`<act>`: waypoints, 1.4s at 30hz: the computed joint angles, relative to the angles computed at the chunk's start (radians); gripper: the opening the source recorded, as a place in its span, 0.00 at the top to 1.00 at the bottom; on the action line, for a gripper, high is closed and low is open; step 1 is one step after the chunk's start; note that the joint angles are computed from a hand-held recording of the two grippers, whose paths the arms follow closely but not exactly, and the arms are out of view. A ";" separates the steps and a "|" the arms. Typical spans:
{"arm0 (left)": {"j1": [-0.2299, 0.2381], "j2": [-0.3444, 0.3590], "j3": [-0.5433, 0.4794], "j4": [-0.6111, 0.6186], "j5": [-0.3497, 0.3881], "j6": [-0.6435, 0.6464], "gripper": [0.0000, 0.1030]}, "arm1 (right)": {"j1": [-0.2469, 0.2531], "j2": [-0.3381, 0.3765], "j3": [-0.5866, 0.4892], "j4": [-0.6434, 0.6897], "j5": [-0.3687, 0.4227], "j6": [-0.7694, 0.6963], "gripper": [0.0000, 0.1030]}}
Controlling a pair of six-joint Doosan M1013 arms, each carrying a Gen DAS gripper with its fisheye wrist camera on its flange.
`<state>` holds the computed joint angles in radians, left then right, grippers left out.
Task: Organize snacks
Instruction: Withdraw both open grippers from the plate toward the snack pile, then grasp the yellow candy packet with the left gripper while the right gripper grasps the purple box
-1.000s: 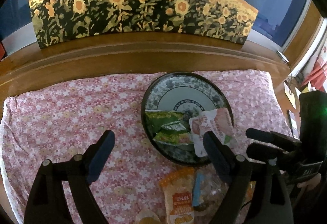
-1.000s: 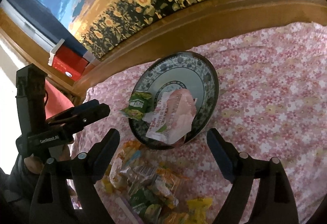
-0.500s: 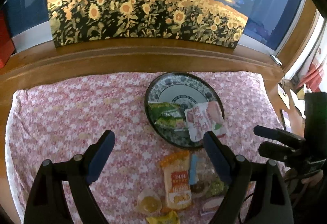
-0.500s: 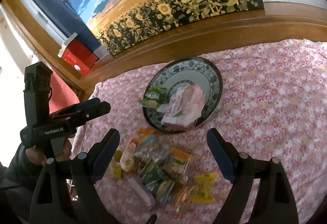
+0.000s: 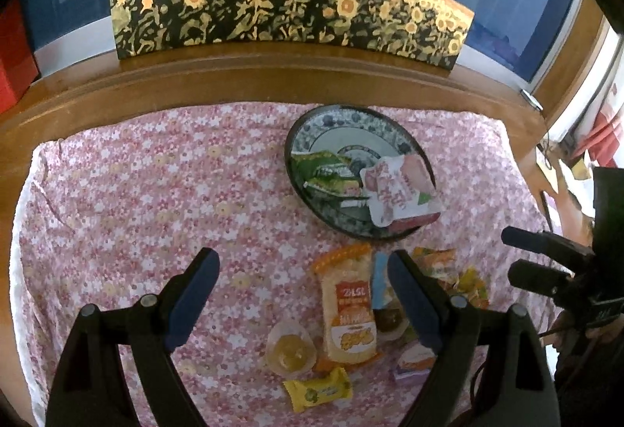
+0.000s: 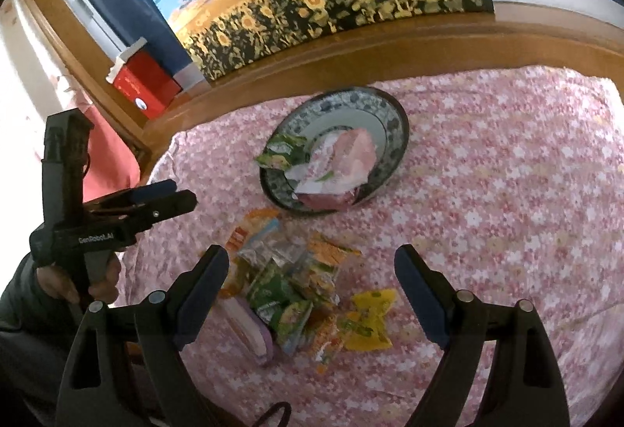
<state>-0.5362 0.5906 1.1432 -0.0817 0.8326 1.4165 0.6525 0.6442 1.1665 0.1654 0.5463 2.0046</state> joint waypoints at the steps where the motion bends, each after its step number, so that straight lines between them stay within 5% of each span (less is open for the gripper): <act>1: 0.000 -0.001 0.004 0.000 0.000 -0.006 0.11 | 0.000 0.002 -0.001 -0.002 0.008 0.000 0.14; 24: -0.002 -0.056 0.148 -0.042 0.021 -0.020 0.12 | 0.035 0.021 -0.022 0.117 0.097 -0.153 0.15; 30: -0.009 -0.069 0.183 -0.059 0.023 -0.008 0.16 | 0.046 0.022 -0.015 0.174 0.098 -0.197 0.38; 32: -0.009 -0.071 0.190 -0.063 0.026 -0.002 0.24 | 0.049 0.022 -0.014 0.183 0.101 -0.200 0.64; 33: -0.009 -0.071 0.192 -0.068 0.030 0.003 0.26 | 0.050 0.023 -0.014 0.178 0.103 -0.194 0.68; 40: -0.012 -0.072 0.207 -0.070 0.011 0.016 0.28 | 0.048 0.047 -0.033 0.169 0.115 -0.137 0.69; 42: -0.014 -0.074 0.210 -0.055 0.005 0.004 0.49 | 0.047 0.051 -0.038 0.179 0.111 -0.146 0.69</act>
<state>-0.5500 0.5168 1.3530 -0.1370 0.8375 1.4207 0.7000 0.6953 1.1289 0.3442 0.6574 1.8588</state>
